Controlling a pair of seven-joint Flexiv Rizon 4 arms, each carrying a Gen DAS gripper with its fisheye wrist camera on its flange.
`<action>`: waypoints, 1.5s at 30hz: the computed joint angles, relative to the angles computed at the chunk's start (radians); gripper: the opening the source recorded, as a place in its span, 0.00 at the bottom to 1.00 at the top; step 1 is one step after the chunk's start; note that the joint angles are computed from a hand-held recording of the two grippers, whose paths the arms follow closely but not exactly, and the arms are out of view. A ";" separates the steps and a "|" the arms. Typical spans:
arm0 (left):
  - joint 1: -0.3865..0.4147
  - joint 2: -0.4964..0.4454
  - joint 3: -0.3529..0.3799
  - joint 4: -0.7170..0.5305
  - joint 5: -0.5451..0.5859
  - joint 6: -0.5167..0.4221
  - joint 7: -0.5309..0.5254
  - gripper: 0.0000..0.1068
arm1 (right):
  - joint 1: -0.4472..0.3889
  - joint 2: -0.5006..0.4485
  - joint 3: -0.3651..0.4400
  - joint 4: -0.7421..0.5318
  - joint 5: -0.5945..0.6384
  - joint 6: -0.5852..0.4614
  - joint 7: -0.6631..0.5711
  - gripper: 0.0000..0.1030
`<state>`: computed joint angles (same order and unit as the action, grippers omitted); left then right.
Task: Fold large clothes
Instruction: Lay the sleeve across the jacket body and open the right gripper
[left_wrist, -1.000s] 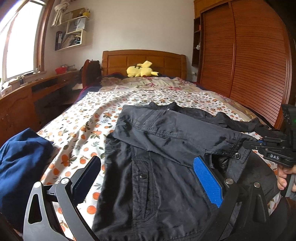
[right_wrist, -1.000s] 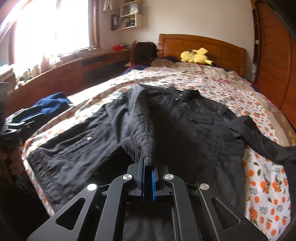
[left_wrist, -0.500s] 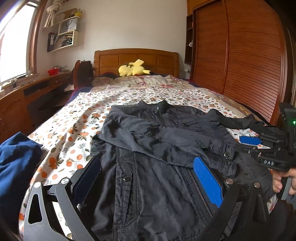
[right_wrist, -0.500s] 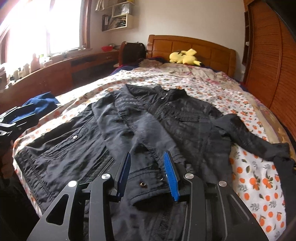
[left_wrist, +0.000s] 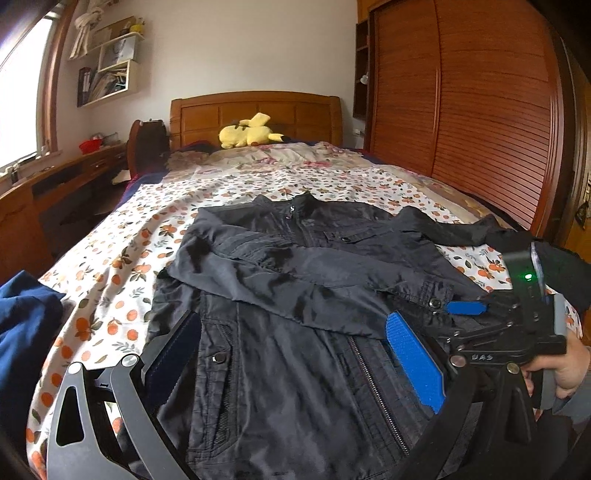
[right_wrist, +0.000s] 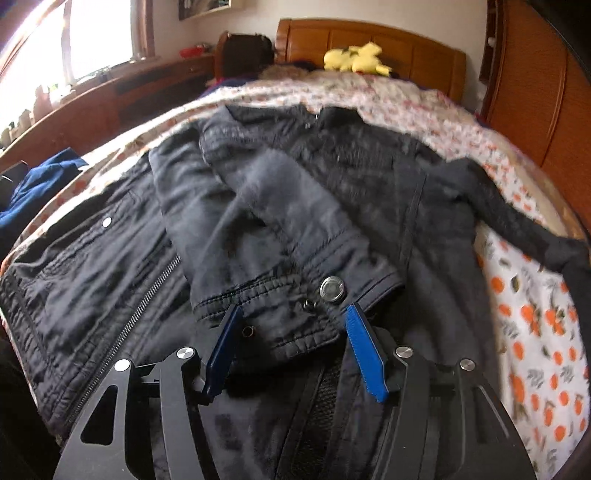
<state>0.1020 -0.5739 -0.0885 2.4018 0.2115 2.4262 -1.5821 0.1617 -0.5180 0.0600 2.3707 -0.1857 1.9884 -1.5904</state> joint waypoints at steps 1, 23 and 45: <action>-0.008 -0.001 0.001 -0.002 -0.006 -0.001 0.003 0.94 | -0.007 -0.002 0.006 0.001 -0.004 0.003 -0.001 0.53; -0.058 -0.024 -0.004 -0.028 -0.044 -0.014 0.030 0.94 | -0.051 0.026 0.017 0.000 0.016 0.114 -0.094 0.42; -0.052 0.103 -0.024 -0.048 -0.014 -0.097 0.009 0.94 | -0.120 -0.100 0.038 -0.038 -0.121 0.153 -0.040 0.56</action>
<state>0.0497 -0.4706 -0.1125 2.3540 0.1974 2.3294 -1.5729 0.0422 -0.6184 0.0982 2.3329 -0.3066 2.1413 -1.6302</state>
